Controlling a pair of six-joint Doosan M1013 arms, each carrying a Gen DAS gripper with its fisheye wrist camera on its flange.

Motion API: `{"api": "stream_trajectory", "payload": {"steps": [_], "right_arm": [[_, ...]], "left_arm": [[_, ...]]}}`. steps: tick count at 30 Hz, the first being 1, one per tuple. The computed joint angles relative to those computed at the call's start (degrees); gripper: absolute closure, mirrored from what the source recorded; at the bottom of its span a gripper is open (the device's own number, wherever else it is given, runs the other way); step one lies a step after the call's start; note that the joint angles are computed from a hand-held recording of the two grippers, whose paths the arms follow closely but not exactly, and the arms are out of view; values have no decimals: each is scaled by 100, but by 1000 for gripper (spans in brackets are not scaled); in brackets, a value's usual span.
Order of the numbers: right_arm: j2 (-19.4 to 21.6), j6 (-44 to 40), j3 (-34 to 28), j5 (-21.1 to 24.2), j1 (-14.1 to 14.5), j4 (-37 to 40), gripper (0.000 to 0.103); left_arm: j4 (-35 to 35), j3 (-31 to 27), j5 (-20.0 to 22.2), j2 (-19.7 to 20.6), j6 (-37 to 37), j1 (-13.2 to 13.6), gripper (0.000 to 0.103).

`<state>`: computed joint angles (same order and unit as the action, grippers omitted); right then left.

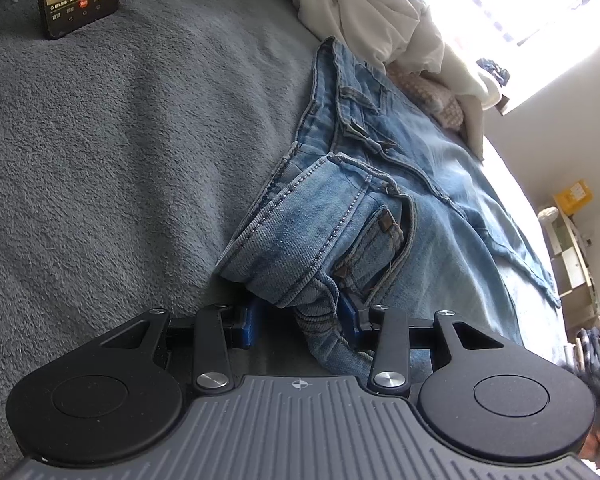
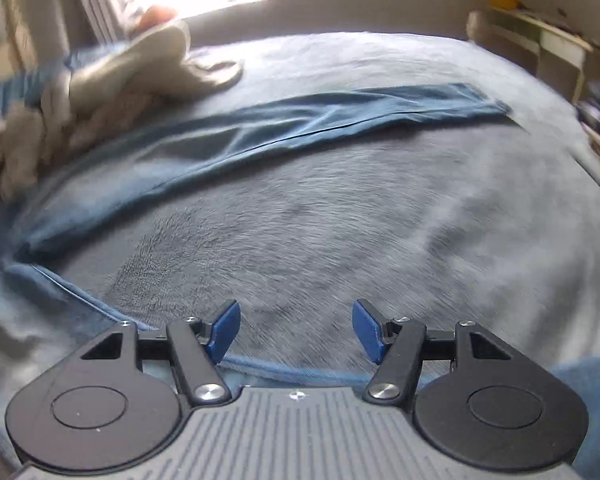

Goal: Fold clothes

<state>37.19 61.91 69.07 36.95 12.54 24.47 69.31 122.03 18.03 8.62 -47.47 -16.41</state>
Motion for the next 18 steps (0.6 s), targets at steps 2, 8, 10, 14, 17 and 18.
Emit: {"api": "stream_trajectory", "payload": {"steps": [2,8,10,14,17,18], "right_arm": [[-221,-132,297,-137,-203,-26,38],[-432,1966,621,-724,-1025,-710,38],[-365,3148,541,-882,-1309,-1085,37],[-58,3766,101,-551,-1688,-986,36],[141,3414,-185,-287,-1686,-1047,36],[208,3306,-279,-193,-1683,-1041,37]], "left_arm": [[-242,-47,54,19,237,-6,63],[-947,-181,181,61,956,-1,63],[-1092,-203,232,66,1105,-9,63],[-1264,-265,347,97,1273,-28,63],[-1254,-294,430,123,1232,-56,63],[-1253,-302,458,129,1220,-66,63]]}}
